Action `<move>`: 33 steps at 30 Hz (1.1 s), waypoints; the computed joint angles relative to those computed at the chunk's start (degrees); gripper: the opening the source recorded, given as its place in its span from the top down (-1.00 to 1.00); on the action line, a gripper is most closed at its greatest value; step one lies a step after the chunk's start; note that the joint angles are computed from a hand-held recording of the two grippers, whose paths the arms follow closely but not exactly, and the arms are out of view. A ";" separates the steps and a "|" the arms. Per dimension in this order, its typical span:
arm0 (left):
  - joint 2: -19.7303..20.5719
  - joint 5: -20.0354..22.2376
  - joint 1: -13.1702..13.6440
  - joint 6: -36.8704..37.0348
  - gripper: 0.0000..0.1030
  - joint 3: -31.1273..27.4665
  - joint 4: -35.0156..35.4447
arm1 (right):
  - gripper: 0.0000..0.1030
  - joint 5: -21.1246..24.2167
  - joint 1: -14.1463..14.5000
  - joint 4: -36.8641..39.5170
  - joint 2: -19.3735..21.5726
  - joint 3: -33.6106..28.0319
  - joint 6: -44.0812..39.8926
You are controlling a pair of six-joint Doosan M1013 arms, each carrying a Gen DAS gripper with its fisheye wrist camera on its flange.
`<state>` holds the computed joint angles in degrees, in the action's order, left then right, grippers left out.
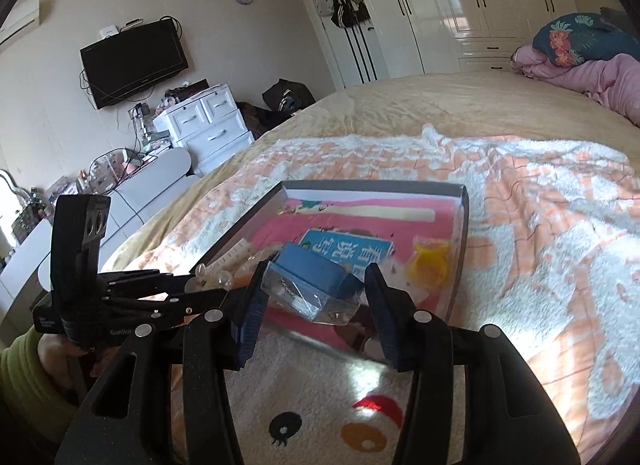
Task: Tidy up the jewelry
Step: 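Carry the pearl clip with the left tool into the box while the right tool carries the blue box, then open the left tool to drop the pearl clip while the right tool releases the blue box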
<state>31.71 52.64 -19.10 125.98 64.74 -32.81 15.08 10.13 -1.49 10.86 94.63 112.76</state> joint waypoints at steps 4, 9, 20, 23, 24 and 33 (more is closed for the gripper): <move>1.03 0.44 -0.53 -1.09 0.31 -1.44 0.94 | 0.09 1.17 -1.19 -3.90 1.35 -1.43 3.01; 1.88 0.90 -1.12 -1.91 0.31 -2.44 2.15 | 0.09 2.99 -2.04 -3.70 2.93 -2.48 2.85; 2.97 1.31 -1.79 -2.91 0.30 -3.48 3.33 | 0.06 7.31 -3.32 0.43 5.13 -3.98 0.64; 2.97 1.27 -1.86 -2.91 0.30 -3.47 3.46 | 0.01 7.98 -3.42 2.37 5.23 -4.01 -0.62; 2.95 1.22 -1.84 -2.86 0.30 -3.40 3.40 | -0.04 7.85 -3.42 2.80 5.11 -3.83 -0.77; 1.65 -0.21 -1.57 -1.98 -0.01 -2.17 2.58 | -0.53 4.81 -2.04 -4.55 1.75 -1.22 6.45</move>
